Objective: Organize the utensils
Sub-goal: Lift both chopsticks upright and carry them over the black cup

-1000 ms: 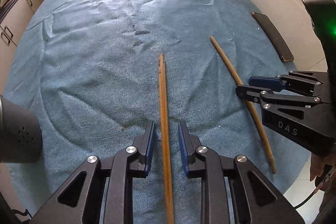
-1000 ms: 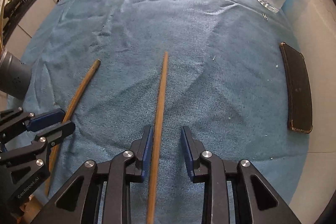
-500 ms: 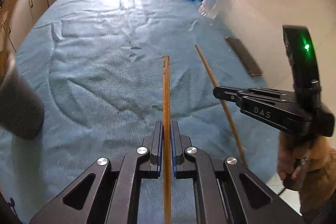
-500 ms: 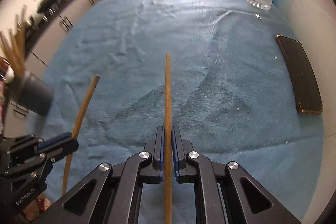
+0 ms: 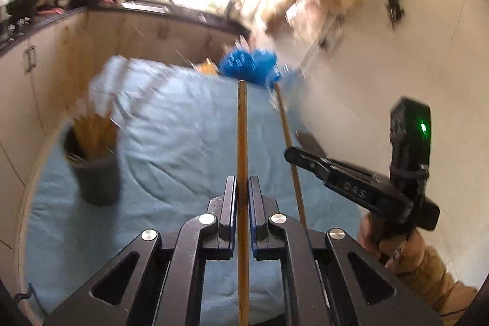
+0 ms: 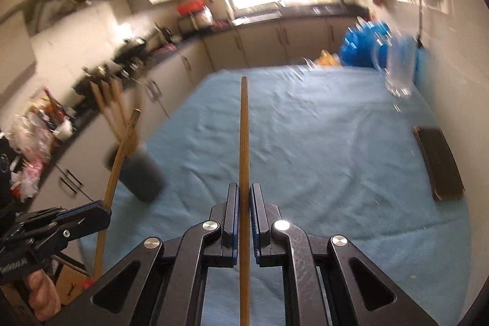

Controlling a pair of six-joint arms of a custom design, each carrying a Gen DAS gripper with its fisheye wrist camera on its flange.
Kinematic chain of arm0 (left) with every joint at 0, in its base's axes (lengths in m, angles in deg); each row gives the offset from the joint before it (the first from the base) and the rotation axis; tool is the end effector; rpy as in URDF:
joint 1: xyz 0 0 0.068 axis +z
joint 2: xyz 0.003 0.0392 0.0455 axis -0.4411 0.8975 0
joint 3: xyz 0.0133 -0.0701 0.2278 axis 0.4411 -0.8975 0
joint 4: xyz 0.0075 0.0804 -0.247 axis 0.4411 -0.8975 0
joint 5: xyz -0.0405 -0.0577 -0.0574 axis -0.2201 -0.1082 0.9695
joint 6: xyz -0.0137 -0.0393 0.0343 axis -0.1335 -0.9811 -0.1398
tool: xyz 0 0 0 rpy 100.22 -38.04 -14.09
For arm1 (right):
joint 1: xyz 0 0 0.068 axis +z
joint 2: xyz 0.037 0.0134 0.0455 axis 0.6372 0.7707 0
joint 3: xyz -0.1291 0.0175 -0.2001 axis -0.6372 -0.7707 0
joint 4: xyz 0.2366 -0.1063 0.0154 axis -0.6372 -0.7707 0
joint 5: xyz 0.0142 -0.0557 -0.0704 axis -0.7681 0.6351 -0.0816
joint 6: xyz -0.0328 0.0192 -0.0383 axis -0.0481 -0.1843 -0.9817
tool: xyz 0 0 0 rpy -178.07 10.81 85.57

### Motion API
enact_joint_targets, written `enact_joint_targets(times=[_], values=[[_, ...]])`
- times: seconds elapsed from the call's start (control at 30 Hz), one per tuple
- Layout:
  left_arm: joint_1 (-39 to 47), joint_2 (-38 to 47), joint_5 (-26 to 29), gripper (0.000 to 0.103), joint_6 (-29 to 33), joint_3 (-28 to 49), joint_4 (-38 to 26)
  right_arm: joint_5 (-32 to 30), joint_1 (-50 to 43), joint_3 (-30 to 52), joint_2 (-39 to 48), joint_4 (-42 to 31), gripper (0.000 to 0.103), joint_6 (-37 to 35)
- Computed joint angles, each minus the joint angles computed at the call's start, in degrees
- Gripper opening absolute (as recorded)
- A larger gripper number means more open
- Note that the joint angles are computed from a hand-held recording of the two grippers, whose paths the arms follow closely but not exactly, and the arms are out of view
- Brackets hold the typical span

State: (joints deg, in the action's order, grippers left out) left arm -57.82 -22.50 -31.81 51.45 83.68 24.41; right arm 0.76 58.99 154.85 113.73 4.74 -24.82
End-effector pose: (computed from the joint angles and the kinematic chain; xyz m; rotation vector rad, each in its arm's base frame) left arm 0.1866 -0.1316 0.3645 0.6259 2.1747 -0.8652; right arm 0.1377 0.0416 0.4021 0.3036 2.2369 0.2512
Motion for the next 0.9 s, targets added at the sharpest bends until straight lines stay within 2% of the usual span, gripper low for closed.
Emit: enact_joint_targets(times=[0.13,0.23,0.4,0.57,0.9], values=[[12.8,-0.1,5.4,0.007,1.2,3.9,-0.8,4.4,8.4,5.6,3.9,5.4,0.008,2.8],[19.6,2.1,6.4,0.007,1.4,7.1,-0.2,5.9,12.7,9.5,9.1,11.7,0.008,3.3],[26.9,7.2,8.6,0.007,-1.0,10.1,6.4,8.7,16.9,16.8,20.8,21.3,0.008,2.0],[27.6,13.0,7.3,0.007,-5.6,10.9,16.3,15.9,18.5,22.7,31.3,28.6,0.008,-1.9],[23.5,21.4,2.3,0.007,-8.0,10.3,31.0,16.0,13.3,26.1,41.1,36.3,0.008,-1.1]])
